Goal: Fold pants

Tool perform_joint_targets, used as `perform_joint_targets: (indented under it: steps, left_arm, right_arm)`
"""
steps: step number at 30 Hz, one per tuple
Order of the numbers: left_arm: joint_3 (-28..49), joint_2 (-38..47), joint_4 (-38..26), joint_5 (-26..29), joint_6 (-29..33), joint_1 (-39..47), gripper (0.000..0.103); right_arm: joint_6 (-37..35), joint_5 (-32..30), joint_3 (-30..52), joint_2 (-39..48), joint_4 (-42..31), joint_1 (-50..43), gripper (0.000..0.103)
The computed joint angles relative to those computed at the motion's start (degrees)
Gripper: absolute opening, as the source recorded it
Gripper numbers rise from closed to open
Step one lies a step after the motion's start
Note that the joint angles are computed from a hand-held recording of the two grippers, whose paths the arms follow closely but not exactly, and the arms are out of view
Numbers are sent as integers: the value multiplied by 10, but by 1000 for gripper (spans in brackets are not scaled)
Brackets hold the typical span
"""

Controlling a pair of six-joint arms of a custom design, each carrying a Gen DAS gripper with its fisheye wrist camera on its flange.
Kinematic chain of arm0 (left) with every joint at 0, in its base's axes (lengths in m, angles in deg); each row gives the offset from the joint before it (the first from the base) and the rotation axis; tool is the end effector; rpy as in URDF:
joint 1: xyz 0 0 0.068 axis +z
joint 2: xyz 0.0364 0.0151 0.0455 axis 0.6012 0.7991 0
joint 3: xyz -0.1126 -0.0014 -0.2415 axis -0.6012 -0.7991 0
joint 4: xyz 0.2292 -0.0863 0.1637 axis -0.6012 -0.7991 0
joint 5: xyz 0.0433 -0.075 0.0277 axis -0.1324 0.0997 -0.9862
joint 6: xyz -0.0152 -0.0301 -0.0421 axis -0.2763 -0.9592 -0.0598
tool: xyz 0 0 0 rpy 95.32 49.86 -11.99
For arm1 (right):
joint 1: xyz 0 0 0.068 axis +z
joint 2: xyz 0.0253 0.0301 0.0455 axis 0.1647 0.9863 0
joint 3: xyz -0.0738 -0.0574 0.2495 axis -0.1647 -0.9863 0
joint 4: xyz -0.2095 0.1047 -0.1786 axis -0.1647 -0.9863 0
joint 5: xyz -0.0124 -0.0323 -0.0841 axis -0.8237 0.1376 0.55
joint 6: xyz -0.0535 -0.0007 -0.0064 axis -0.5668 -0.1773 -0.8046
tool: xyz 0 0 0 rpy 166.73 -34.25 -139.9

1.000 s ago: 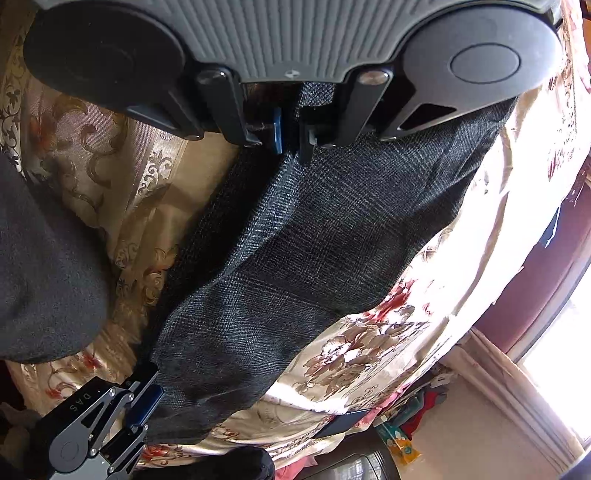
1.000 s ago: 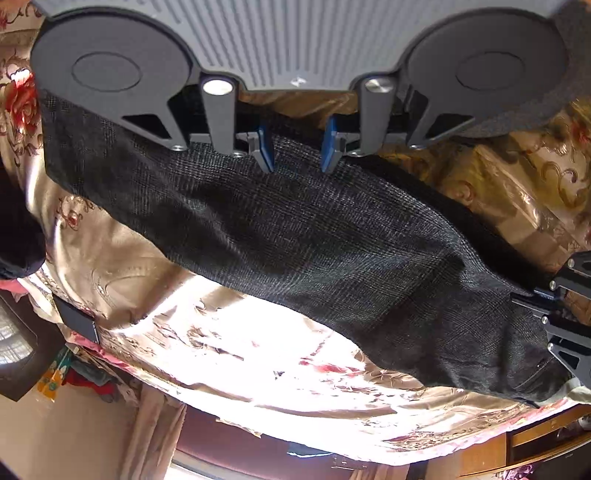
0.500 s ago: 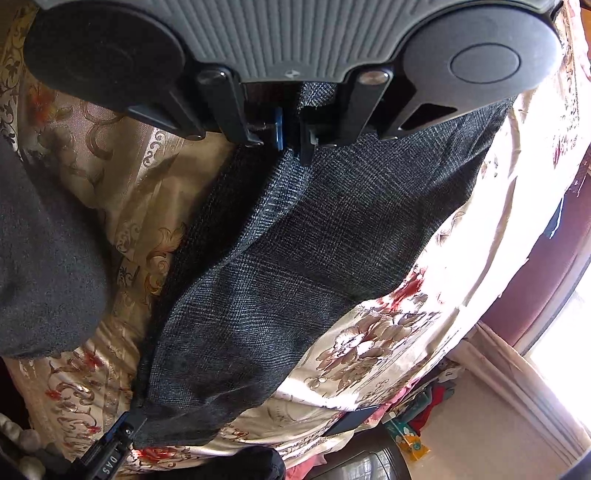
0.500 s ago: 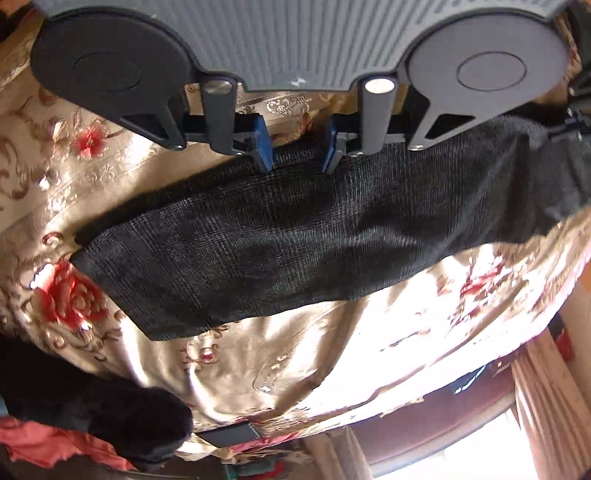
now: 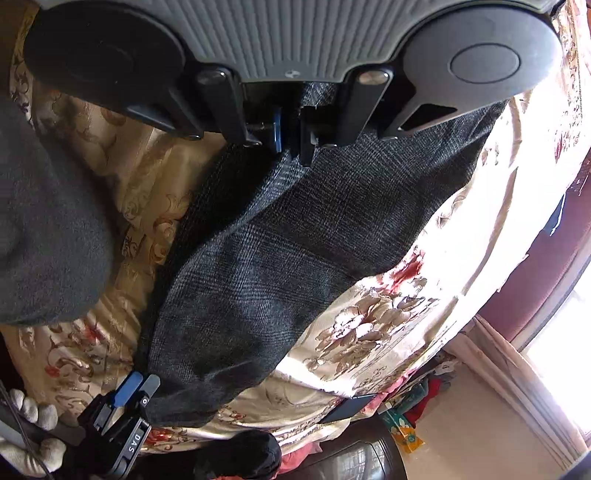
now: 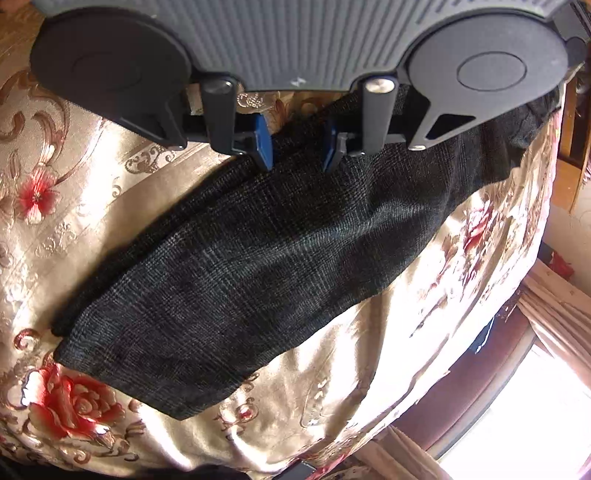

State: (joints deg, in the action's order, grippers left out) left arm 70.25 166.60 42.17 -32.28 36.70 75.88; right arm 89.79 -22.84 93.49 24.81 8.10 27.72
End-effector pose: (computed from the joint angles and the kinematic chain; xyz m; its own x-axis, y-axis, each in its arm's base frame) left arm 0.1944 0.1299 0.0254 -0.3518 0.7453 -0.5663 0.6726 0.6220 0.4009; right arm 0.2145 0.0754 0.0136 -0.7494 0.5413 -0.3813 0.2627 0.7717 0.5792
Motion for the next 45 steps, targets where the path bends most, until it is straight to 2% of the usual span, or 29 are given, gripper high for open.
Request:
perform_joint_targets:
  steps: [3,5,9,12,15,18,21,25,30,33,35,39,45]
  left_arm:
    - [-28,-19,35,1,-61,-27,27]
    - [-48,-21,71,-7,-98,-55,27]
    - [-81,-19,148,-15,-128,-101,28]
    - [-87,-25,165,-17,-159,-138,28]
    - [-100,-36,199,-26,-198,-173,28]
    - [-99,-39,203,-33,-225,-202,28]
    - [-101,-24,231,-42,-235,-230,28]
    - [-105,-29,248,-47,-254,-247,28]
    - [-85,-44,194,-32,-268,-236,28]
    - [-95,-68,163,-16,-244,-221,28]
    - [-105,-93,133,-11,-206,-210,28]
    - [-120,-99,123,0,-155,-191,29]
    - [-117,-71,142,-4,-155,-197,33]
  right_arm:
    - [42,-33,-4,52,89,-24,39]
    - [60,-46,-10,69,129,-33,40]
    - [101,-72,-29,118,230,-47,40]
    - [131,-91,-37,175,321,-56,40]
    - [155,-122,-43,211,376,-58,40]
    - [178,-140,-37,233,408,-39,43]
    - [200,-152,-14,260,425,-27,46]
    - [208,-166,-14,243,408,-26,46]
    - [204,-167,-22,223,400,0,46]
    - [198,-143,6,233,367,15,46]
    - [204,-147,15,244,367,15,46]
    - [196,-164,-2,207,334,21,46]
    - [225,-147,21,247,358,41,46]
